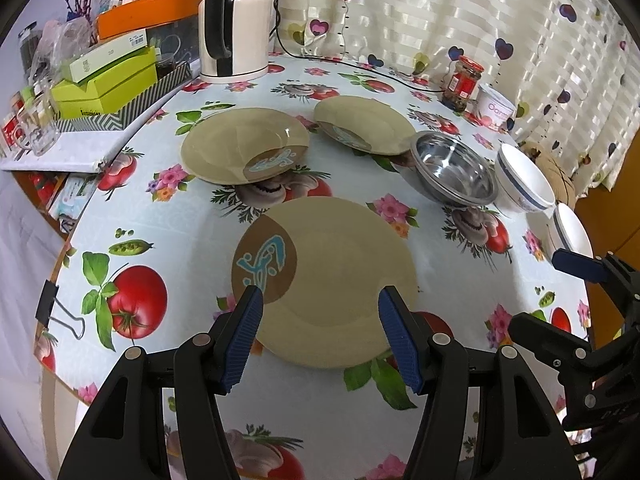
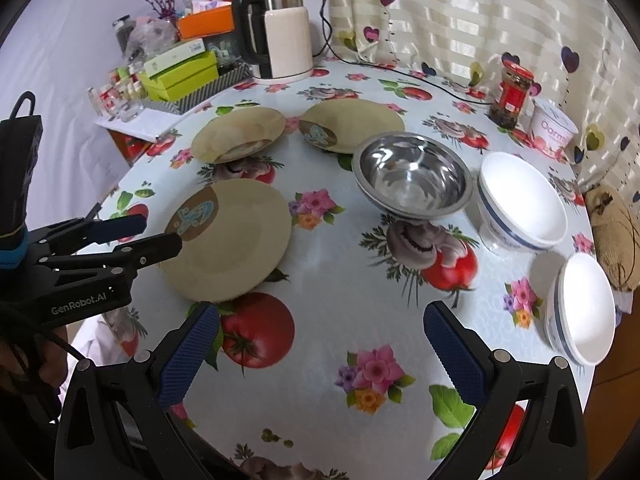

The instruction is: Organize plates and bowls

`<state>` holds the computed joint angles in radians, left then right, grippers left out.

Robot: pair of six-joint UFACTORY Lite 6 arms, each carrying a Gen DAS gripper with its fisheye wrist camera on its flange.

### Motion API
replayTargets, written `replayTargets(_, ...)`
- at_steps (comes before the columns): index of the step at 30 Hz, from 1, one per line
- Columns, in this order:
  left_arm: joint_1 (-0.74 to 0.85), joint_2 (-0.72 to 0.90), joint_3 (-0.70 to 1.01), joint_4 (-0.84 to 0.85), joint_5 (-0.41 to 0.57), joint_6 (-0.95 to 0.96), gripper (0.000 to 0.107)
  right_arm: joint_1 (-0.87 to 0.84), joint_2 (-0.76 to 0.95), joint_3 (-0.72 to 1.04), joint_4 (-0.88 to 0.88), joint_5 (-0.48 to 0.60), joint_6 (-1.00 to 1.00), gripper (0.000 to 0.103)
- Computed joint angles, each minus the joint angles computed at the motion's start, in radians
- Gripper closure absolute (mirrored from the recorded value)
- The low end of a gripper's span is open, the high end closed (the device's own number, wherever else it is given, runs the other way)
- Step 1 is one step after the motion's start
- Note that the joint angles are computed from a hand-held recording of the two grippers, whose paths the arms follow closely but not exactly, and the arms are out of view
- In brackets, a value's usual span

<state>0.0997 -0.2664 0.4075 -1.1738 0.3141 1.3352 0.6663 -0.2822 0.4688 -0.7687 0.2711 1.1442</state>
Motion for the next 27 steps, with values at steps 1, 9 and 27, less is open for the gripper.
replayTargets(1,0.008,0.015,0.01,-0.016,0.002,0.02,0.046,0.0,0.015,0.011,-0.011,-0.004,0.009,0.0)
replayTargets(9,0.067,0.106,0.078,-0.121,0.017,0.15,0.046,-0.026,0.154,0.121,-0.025,-0.042,-0.024,0.0)
replayTargets(27,0.197,0.408,0.344,-0.24,0.04,0.29,0.055,-0.095,0.514,0.473,0.381,-0.11,-0.535,0.015)
